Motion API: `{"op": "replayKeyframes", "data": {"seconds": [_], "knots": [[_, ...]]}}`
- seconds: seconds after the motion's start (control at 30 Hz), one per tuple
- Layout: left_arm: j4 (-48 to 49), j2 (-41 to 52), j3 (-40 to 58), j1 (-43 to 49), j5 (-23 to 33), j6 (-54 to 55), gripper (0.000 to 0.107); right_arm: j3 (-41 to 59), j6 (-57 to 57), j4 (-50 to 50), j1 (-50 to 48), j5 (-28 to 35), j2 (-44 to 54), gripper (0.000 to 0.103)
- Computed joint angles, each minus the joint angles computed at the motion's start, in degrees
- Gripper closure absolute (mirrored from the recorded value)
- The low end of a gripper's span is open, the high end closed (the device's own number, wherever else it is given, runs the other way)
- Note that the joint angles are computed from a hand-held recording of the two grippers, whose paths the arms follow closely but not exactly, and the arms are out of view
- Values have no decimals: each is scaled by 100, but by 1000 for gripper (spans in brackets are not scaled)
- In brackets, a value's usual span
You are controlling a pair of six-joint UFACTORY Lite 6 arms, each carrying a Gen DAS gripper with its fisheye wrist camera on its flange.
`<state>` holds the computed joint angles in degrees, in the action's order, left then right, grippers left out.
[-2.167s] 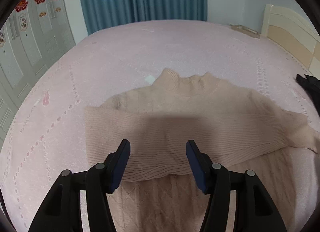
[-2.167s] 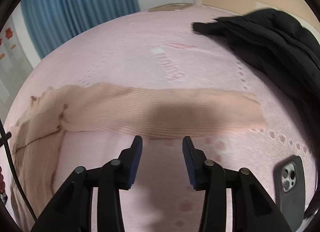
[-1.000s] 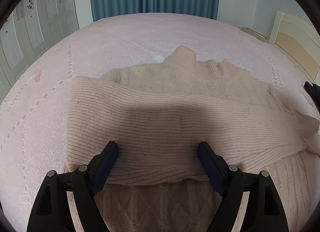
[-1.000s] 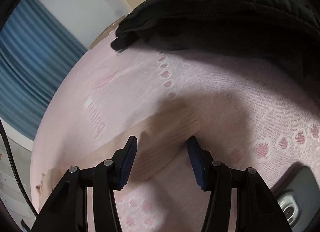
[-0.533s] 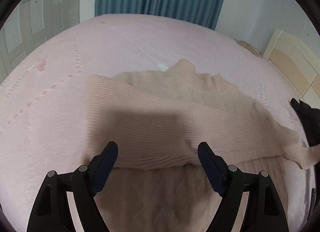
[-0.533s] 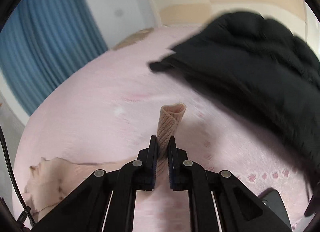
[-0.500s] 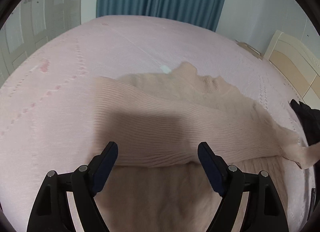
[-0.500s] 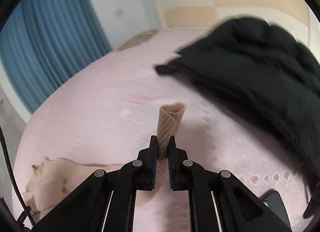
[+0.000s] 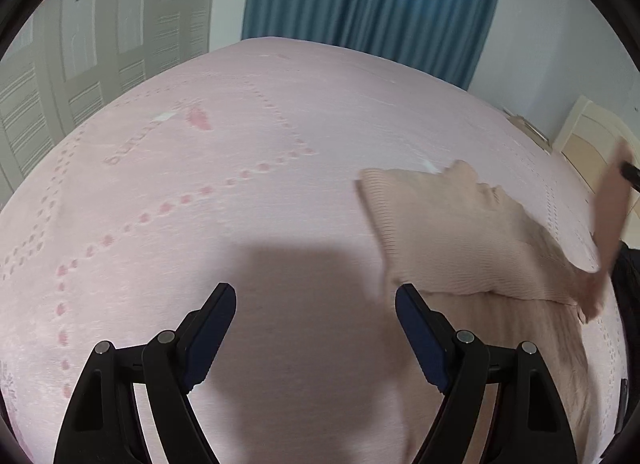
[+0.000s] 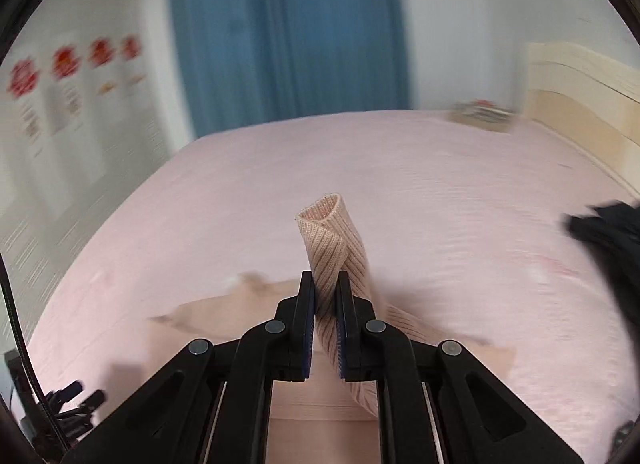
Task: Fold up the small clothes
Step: 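Grasp the other sleeve cuff with the right gripper and lift it, then lay the held sleeve across the sweater body and open the right gripper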
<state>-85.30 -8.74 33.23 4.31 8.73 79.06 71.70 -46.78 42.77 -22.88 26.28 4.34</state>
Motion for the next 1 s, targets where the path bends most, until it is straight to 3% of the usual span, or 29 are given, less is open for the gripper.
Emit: {"op": "replayKeyframes", "data": {"seconds": [0.1,0.2,0.27,0.33,0.43,0.7,0.83,1.0], "knots": [[-407,108,-107,612,454,787,26,-298,475,-166,1437,-845,135,94],[-336,249,-163,1021,928,1095,26,-345,166,442,2193,-1179,712,91],[-692,270,-259,1039,1017,1681,26,-340,-590,1278,2382,-1111,1126,80],[-920,331,-299,995,1121,1984,26,-361,-1080,1681,2388,-1095,1500,59],[-972,516,-238,853,1416,1916,26,-647,-2220,2602,1954,-872,1508,56],[-1786,1395,699,-540,1510,1435,28,-1470,-4092,2878,-526,-550,1037,54],[-2244,2019,1288,-1012,1590,1270,48,-1412,-4560,2615,-1550,-483,1374,54],[-2686,2736,1912,-1308,1304,1031,57,-1449,-5532,3170,-2097,-507,1849,54]]}}
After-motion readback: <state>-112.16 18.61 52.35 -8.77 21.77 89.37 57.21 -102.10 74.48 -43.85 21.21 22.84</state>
